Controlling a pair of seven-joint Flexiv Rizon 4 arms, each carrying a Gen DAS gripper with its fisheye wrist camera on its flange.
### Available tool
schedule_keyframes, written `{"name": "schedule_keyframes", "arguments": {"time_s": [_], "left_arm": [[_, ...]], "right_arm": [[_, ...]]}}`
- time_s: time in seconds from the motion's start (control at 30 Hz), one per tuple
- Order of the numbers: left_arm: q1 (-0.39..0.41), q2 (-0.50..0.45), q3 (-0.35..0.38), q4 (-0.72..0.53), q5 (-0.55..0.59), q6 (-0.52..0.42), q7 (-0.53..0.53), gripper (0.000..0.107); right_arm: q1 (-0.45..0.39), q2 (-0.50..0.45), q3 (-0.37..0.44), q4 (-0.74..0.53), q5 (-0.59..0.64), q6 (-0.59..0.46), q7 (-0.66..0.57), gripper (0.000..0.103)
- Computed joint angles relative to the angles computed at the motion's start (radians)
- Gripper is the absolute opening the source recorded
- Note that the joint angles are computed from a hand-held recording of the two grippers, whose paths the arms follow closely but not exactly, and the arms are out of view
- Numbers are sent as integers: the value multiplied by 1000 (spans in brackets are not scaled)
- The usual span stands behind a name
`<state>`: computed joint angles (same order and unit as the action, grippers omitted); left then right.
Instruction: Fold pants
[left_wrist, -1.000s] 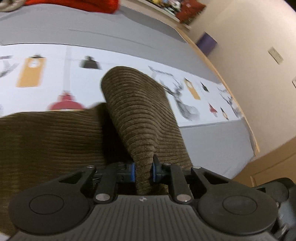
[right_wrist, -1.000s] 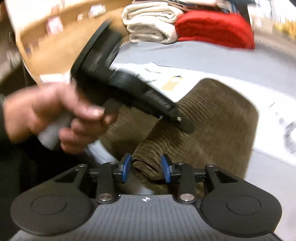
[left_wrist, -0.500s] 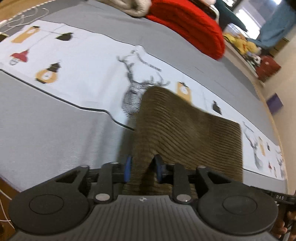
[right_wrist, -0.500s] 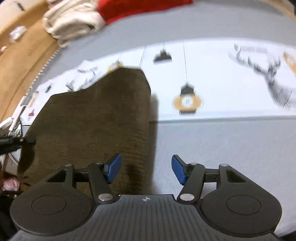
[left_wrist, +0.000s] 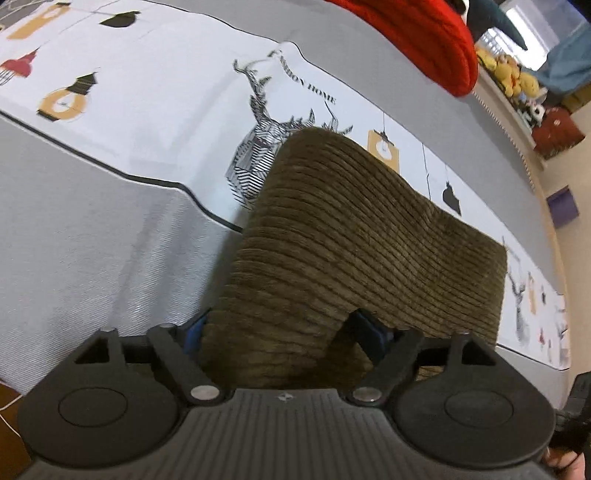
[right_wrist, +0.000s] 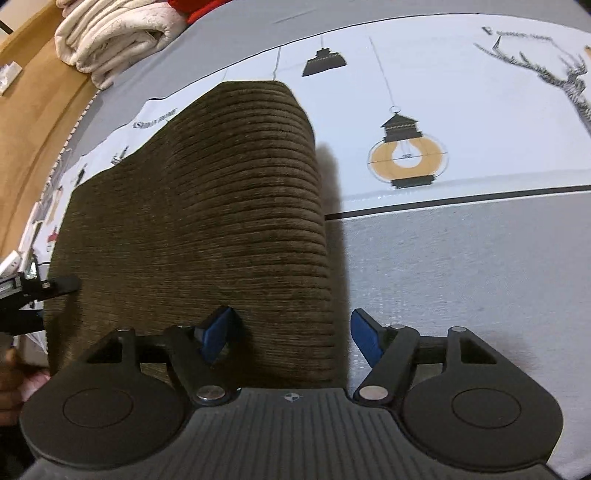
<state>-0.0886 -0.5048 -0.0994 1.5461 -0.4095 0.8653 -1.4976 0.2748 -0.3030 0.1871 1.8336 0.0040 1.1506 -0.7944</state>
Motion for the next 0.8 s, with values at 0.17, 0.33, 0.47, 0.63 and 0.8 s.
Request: {"name": "schedule_keyframes", "arguments": {"time_s": [0.17,0.33,0.47,0.63,0.8], "left_arm": [[-49,-36,35,-65,100,-20,-68,89],[-68,-31,34,-66,134,52,-104,49],[-67,-52,-7,-85,91,76,-100,40],[-116,-109,-41,-177,87,60,-80,40],[-168,-181,-68,-294,81,27,-76,38]], "right_arm": [[10,-13,8,16,-11,69,-56,55],[23,4,-26,56,-55,190,-35,21],[67,44,-139,133,-183,354,87,19],[171,119,-392,260,-498,422,361,19],[176,178,-541,338,-801,429,615,18]]}}
